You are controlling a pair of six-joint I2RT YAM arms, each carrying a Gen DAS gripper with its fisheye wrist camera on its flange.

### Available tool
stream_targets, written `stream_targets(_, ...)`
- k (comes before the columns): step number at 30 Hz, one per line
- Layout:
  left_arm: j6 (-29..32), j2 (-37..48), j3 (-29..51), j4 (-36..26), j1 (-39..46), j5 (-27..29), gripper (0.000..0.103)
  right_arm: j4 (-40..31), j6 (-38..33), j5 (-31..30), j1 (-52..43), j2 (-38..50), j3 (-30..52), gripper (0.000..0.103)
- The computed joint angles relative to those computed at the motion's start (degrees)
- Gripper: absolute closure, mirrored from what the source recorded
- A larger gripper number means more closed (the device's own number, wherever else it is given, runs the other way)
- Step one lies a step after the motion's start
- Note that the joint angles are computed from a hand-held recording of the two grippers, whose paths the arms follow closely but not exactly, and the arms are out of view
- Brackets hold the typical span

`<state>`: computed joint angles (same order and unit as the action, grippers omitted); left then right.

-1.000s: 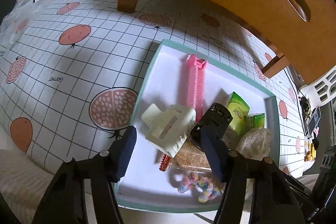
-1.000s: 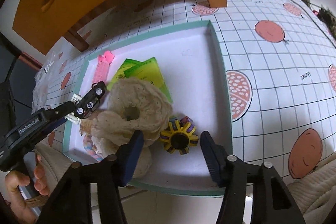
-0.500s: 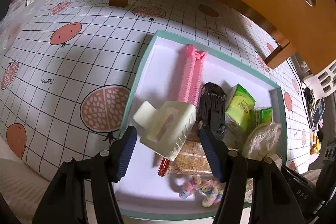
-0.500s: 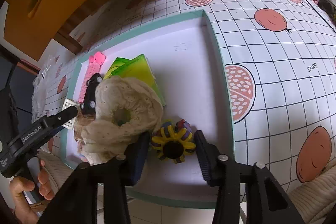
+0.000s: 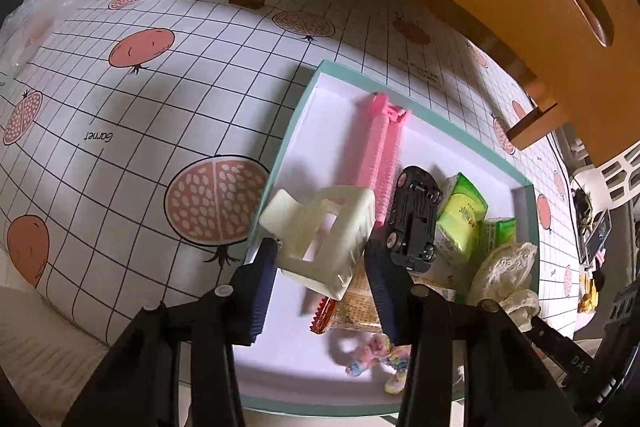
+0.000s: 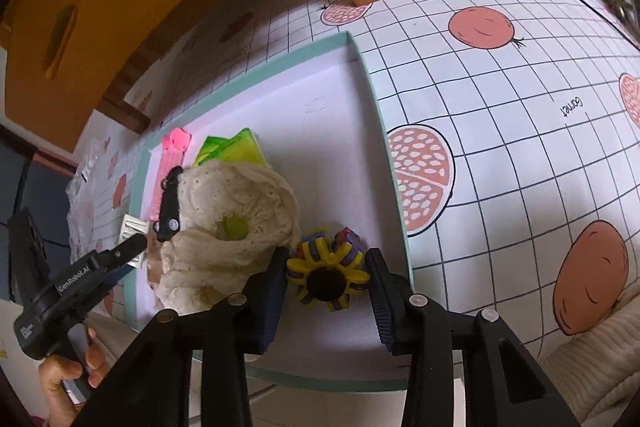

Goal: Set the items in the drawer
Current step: 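Close the right gripper around the yellow-black gear toy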

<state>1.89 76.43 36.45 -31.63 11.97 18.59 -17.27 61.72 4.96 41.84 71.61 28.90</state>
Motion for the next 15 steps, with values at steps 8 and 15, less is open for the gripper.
stream_targets(8,0.1,-0.2,0.4,-0.3,0.5,0.6,0.057,-1.0,0.7,1.4,0.0,-7.4,-2.4,0.062)
stream_targets(15,0.2,-0.1,0.5,-0.5,0.7,0.9,0.057,-0.6,2.4,3.1,0.1,-12.1,-3.6,0.062)
